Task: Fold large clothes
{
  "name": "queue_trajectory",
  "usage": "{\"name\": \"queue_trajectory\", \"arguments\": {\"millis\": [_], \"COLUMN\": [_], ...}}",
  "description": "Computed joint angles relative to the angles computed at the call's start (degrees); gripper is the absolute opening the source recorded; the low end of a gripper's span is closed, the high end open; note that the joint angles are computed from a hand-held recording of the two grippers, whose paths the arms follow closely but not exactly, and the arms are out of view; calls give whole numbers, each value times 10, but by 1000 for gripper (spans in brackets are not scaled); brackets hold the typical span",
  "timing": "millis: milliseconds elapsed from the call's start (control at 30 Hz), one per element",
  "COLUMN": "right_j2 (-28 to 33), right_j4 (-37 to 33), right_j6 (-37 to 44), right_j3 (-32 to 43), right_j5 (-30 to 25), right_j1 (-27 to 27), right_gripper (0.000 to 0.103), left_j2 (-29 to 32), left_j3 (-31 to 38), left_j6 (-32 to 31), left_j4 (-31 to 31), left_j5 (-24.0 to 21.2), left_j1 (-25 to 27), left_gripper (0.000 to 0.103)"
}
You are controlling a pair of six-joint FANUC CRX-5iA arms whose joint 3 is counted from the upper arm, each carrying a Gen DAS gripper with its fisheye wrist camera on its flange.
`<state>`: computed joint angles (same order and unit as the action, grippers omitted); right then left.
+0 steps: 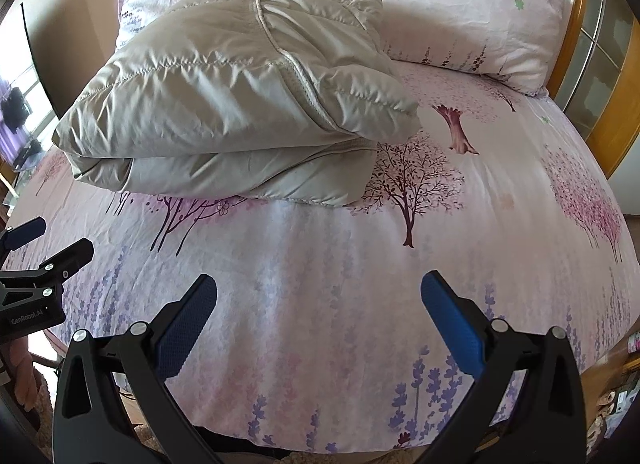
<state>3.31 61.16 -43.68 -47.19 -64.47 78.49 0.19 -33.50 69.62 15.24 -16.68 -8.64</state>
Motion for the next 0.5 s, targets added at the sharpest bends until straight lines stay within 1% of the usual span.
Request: {"name": "queue_trajectory", "arguments": {"millis": [500], "right_j2": [2], "right_j4": [1], "right_j6": [-6], "right_j3": [1], "right_j5": [1], "right_j1": [-1], "right_gripper": [102], "left_j2": [3], "left_j3": [2], "left_j6": [-1], "left_j4": [1], "left_j5": [-2], "left_j1": [-1], "left_gripper": [101]}}
